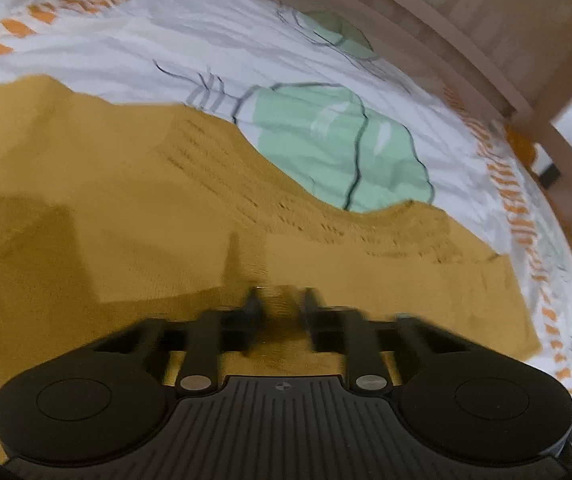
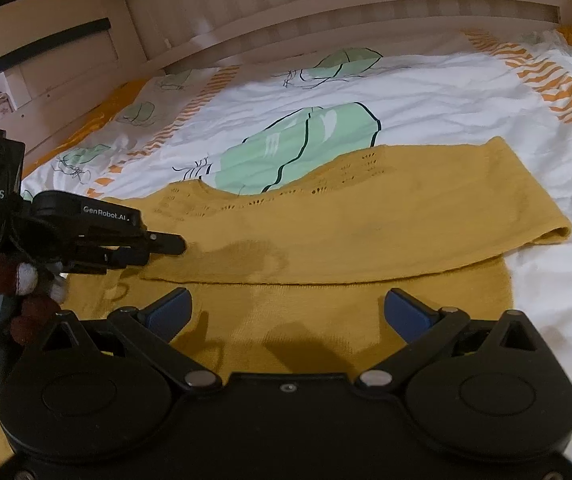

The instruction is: Fold small clothes

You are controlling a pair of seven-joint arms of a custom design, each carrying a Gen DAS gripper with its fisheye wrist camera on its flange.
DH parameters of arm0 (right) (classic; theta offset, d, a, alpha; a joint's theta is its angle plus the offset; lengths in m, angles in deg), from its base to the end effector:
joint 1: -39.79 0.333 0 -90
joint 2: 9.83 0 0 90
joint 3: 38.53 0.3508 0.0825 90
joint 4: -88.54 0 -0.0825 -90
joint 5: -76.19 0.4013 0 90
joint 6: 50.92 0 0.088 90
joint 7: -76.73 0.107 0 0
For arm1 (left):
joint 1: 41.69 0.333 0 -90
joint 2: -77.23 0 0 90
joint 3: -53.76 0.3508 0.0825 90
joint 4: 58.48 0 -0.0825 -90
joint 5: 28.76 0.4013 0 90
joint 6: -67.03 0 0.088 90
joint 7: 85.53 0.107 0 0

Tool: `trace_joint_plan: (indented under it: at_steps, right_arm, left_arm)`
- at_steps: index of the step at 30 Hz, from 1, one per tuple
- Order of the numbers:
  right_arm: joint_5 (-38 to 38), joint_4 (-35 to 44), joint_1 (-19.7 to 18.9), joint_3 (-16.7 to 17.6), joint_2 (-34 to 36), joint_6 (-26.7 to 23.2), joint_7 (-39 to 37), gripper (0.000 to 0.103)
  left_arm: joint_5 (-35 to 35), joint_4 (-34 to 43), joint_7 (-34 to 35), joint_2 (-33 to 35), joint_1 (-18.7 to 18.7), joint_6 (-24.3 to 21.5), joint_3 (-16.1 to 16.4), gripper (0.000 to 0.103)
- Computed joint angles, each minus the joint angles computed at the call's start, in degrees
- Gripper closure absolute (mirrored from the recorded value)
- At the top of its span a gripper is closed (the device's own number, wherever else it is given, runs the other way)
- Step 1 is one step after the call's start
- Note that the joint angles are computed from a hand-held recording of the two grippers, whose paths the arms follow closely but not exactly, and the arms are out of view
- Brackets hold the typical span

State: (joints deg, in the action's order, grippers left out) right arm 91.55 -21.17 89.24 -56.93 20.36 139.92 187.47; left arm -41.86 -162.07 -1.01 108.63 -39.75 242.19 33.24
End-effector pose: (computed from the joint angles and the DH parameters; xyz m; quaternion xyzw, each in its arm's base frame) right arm 0.6016 0.3676 0.3594 -0.6362 0.6292 -0.1710 0.4125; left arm 0.7083 -0.1770 0.3549 -0.6928 0.6196 -0.3595 0.0830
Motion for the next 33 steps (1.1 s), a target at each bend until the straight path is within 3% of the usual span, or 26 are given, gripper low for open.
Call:
trace_joint_plan:
  at_steps: [1,2,4,6,8,12,15,17,21,23,28,30,33]
  right_arm:
    - [-0.03,0.07,-0.21,0.22,0.0,-0.12,0.0,0.0]
    - [-0.07,0.05,-0.39,0.42,-0.05,-0.18,0.04,0.0]
    - [-0.2,0.17,-0.65,0.66,-0.02,-0.24,0.15,0.0]
    - [-0.21,0.19,-0.39,0.38,-0.03,-0.46,0.31,0.0]
    - [-0.38,0.22,-0.45,0.44,-0.06,-0.69,0.56,0.0]
    - [-1.0,0.5,0.24,-0.4,0.1,-1.85,1.3,0.0]
    - [-2.24,0.81,0.87,-1.31,0.32,-3.08,2.41,0.0]
    - [-3.35,0.83,1.25,-1.87,0.37,-3.52,3.28,0.0]
    - [-5.44,0.78,1.34,-2.29,0.35,-4.04,4.93,0.0]
    - [-6.34,0.81,1.39,-2.47,0.38,-4.38,5.66,0.0]
    - [-9.69,1.47,2.18,-3.76,0.86,-6.66,7.47,0.0]
    - [-11.37,1.68,3.03,-4.85,1.12,-7.33,8.64,0.0]
    - [-14.0,2.02,4.08,-6.24,1.51,-8.38,10.29,0.0]
  left_arm:
    - [-2.0,-0.95,3.36,-0.37,-0.04,2.74,-0.44,0.097]
    - [-1.39,-1.83,4.08,-1.0,-1.68,5.64,1.11,0.097]
    - [5.26,-3.72,-0.04,-3.19,-7.46,9.62,8.09,0.097]
    - [7.44,-4.85,-0.36,-4.67,-9.48,12.69,10.61,0.097]
    - [8.64,-5.16,-0.93,-5.84,-12.82,13.82,15.13,0.097]
    - [9.21,-3.64,-3.27,-5.8,-22.47,11.16,28.34,0.097]
    - [10.3,-2.71,-6.48,-4.95,-23.84,8.23,31.45,0.097]
    - [11.59,-2.34,-9.47,-4.07,-26.76,6.68,35.59,0.097]
    - [14.52,-2.61,-14.48,-2.94,-30.13,5.03,40.73,0.097]
    - [15.46,-1.88,-15.36,-2.56,-28.58,3.23,39.3,0.096]
    - [15.11,0.77,-12.91,-2.27,-18.59,-5.2,28.3,0.082]
    - [16.64,-1.05,-14.56,-2.63,-18.32,-2.43,28.1,0.08]
    - [19.84,-2.15,-16.35,-2.98,-18.49,-1.07,28.34,0.069]
